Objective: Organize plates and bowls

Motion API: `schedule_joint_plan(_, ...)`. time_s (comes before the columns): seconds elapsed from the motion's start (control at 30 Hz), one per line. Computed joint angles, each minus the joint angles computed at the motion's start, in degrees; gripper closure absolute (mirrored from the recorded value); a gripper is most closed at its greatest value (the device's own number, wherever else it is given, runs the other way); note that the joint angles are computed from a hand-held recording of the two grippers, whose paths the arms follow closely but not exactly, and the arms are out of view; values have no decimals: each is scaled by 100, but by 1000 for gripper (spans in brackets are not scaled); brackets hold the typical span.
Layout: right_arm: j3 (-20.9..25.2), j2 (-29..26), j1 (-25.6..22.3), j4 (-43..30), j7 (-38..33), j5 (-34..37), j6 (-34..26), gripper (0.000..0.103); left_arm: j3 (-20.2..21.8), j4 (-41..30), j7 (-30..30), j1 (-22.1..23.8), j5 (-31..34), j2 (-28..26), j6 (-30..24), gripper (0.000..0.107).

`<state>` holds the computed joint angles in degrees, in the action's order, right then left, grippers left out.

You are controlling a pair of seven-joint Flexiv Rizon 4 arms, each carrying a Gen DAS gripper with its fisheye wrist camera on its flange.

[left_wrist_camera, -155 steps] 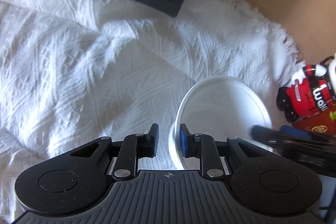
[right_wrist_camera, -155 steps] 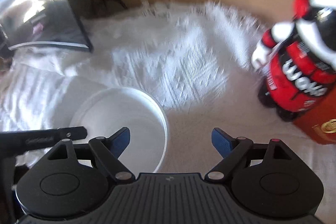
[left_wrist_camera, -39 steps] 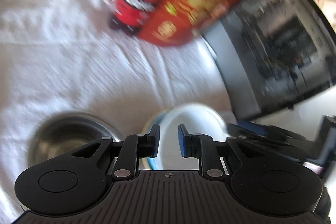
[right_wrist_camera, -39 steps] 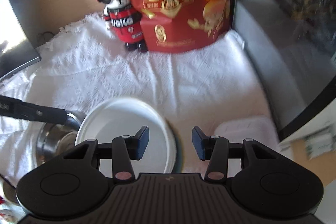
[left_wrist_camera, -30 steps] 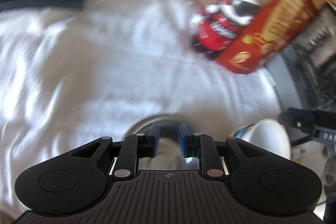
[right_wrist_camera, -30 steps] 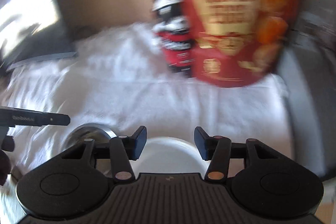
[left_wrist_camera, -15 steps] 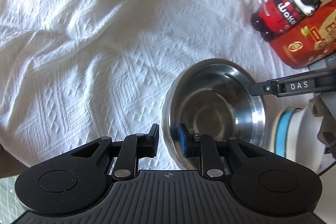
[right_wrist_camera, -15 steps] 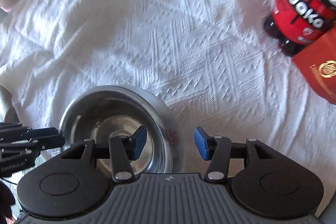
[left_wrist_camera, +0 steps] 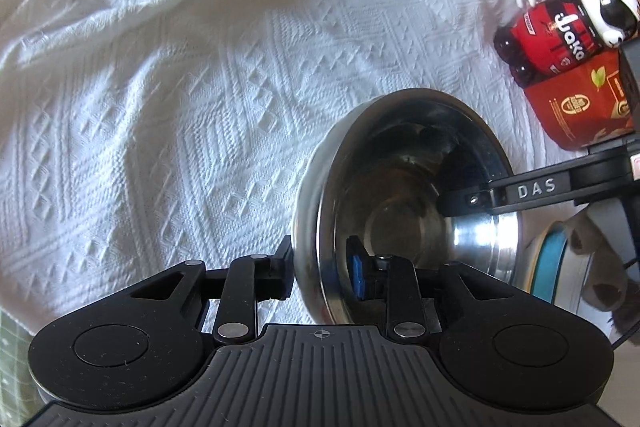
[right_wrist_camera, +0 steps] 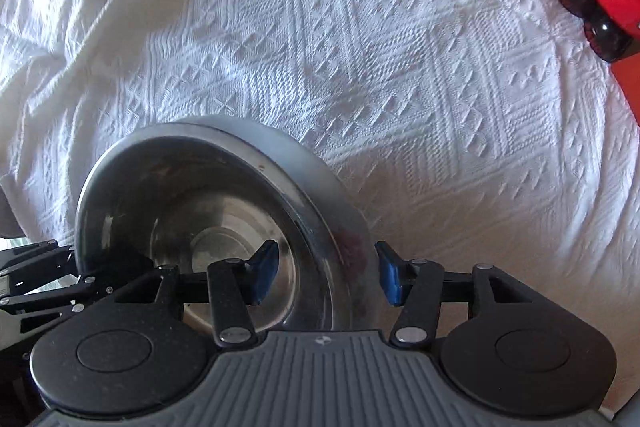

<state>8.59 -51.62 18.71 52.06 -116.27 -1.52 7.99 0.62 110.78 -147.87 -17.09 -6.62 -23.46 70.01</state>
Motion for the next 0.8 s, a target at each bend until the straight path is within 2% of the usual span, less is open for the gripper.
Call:
schedule_joint_plan(0.2,-6,-90,15,-52,87,22,-81,43,-653,491,495,472,-997,-63,761,80)
schedule_joint_plan(0.33,-25,50,41,261,178,-10,197,37,-682,459,733,513,-1268,-32,545,76)
schedule_joint_plan(0.4,-11,107,70,397,255,-22,318,37,-478,375,712,418,-1146,-1,317,76)
schedule_joint_plan(0.47,44,68,63,313,299,32,240,37,-115,288,428,212,-794,63,93,75)
schedule_joint_plan(0.53,123,67,59,280,334,144,125,37,67,261,203,137,-534,127,-62,75)
schedule_joint_plan(0.63,174,115,83,352,322,229,108,36,-80,335,367,330,-560,174,-117,74)
schedule_joint_plan(0.8,159,209,129,533,390,214,252,34,-88,174,422,334,-378,110,-218,70)
